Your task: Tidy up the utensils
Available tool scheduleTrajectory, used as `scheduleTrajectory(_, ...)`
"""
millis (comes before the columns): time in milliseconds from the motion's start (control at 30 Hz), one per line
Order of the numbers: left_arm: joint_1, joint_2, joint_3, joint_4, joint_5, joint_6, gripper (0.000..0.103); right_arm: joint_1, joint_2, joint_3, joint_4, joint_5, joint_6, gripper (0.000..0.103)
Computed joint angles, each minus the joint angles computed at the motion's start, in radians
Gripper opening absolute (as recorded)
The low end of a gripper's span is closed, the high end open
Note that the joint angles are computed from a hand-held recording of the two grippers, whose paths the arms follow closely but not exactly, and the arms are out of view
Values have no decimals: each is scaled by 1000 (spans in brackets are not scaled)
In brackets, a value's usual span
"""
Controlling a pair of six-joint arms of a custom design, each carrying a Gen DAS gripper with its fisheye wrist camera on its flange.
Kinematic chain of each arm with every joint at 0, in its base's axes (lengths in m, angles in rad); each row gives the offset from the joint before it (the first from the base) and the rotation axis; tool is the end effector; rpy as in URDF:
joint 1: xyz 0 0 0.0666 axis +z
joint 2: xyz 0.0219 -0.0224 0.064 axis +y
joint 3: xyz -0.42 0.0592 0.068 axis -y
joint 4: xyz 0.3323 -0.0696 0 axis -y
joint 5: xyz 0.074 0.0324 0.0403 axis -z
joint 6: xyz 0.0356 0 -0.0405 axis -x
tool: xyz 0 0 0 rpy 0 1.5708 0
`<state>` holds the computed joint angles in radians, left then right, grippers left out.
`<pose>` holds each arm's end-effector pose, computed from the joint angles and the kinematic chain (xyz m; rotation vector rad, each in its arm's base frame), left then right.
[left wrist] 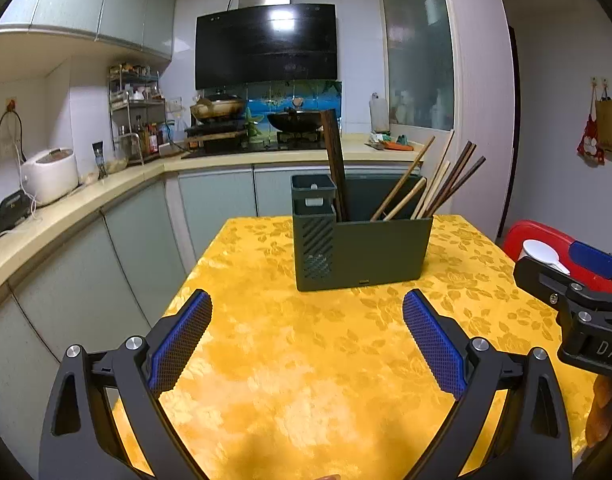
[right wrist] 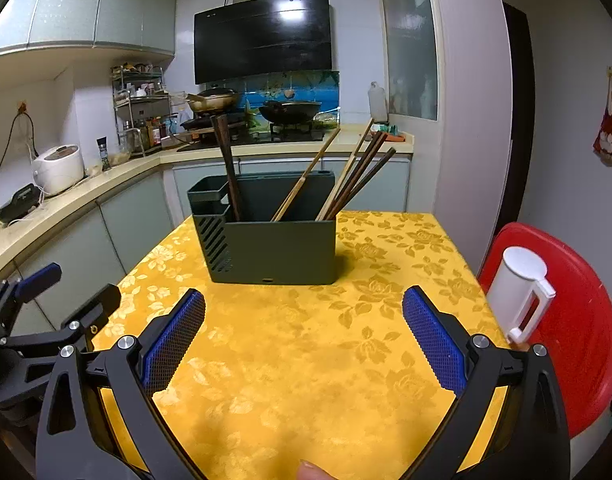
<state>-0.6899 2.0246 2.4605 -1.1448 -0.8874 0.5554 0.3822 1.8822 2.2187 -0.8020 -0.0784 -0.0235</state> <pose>0.5121 -0.3873 0.5556 -0.2950 1.9800 0.2307 0.5806 0.2360 0.5700 -0.4146 2.0088 0.3336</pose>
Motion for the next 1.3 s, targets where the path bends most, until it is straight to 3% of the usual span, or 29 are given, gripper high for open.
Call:
scheduleTrajectory(233, -10, 4, 10, -61, -35, 48, 93, 4, -27, -70, 39, -15, -7, 96)
scheduleTrajectory(400, -16, -21, -44, 1, -32, 21, 93, 8, -31, -79, 44, -15, 3, 96)
scheduleTrajectory(533, -16, -38, -80, 20, -24, 45, 93, 9, -33, -84, 44, -18, 2, 96)
scheduleTrajectory(1300, -10, -58, -115, -14, -52, 101, 93, 4, -30, -83, 45, -19, -5, 96)
